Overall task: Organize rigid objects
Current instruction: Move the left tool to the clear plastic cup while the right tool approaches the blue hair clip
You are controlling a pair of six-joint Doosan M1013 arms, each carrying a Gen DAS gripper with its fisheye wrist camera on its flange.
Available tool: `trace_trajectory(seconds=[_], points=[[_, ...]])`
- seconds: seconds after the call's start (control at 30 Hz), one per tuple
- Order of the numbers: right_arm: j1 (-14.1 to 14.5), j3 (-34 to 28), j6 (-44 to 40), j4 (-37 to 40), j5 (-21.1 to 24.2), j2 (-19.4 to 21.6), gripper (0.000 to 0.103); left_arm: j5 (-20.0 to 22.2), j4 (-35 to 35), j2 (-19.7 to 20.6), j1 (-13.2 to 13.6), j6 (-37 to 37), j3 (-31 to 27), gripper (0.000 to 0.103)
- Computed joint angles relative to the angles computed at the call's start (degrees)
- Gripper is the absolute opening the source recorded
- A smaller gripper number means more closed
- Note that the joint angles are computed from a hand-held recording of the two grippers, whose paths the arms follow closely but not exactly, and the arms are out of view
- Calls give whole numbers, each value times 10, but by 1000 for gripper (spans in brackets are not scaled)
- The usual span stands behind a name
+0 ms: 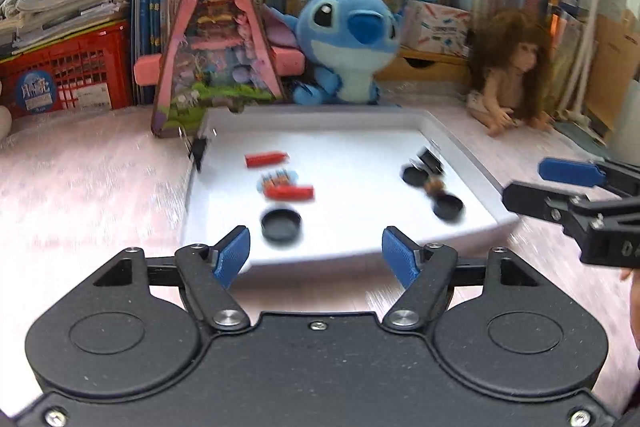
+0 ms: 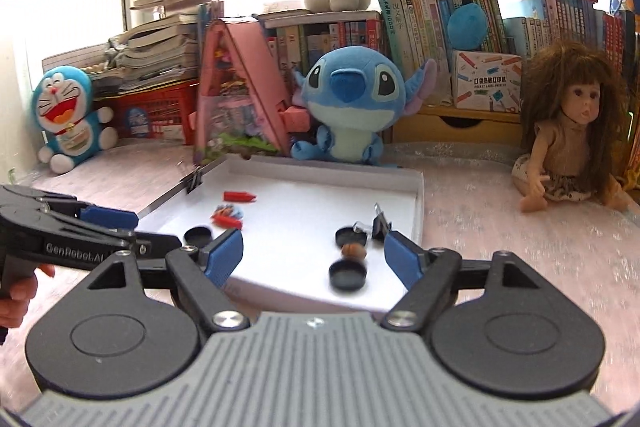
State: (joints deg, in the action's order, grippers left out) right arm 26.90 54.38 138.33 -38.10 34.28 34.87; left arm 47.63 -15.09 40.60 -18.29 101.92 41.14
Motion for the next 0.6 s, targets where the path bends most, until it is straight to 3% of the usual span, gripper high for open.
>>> trace_trajectory(seconds=[0.3,0.6], points=[[20,97,63,-67,-19,-49,87,-61,-58,-87,-5,70,169,71],[36,173,130,-99,-37,-83,87,-74,-122,-133,-6,165,252,72]])
